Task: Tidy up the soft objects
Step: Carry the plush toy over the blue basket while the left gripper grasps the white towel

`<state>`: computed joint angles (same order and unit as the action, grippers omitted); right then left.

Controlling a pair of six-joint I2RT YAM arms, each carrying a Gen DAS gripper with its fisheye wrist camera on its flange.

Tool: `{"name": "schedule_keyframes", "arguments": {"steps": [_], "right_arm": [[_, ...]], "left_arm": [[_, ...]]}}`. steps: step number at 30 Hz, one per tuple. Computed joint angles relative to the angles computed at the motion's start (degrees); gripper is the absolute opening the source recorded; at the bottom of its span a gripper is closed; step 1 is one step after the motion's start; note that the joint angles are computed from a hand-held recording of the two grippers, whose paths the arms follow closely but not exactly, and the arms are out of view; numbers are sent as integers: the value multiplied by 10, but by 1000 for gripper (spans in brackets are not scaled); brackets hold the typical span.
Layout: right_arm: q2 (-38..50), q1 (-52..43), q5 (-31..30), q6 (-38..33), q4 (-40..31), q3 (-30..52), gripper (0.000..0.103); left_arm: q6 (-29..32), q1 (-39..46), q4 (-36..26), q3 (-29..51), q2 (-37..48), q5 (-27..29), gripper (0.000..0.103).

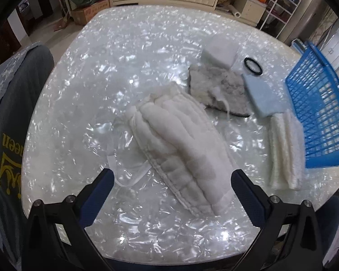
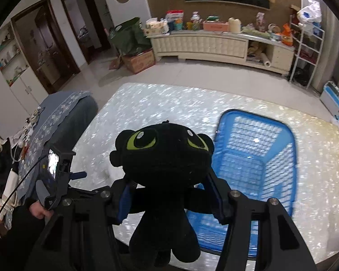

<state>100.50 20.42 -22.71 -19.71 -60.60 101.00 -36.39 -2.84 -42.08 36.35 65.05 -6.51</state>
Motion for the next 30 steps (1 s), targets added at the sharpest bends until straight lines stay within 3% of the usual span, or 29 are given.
{"name": "schedule_keyframes", "arguments": {"steps": [10,26,30], "right_arm": [[41,-83,17,-28,-8,60,55],[177,-73,72,-29,-42,163,55],[204,-59,93,-31,-42,176,55]], "left_arm": [[0,3,60,1,86,0,103],[33,30,122,20,174,0,102],[42,27,128,36,195,-3,92]]}}
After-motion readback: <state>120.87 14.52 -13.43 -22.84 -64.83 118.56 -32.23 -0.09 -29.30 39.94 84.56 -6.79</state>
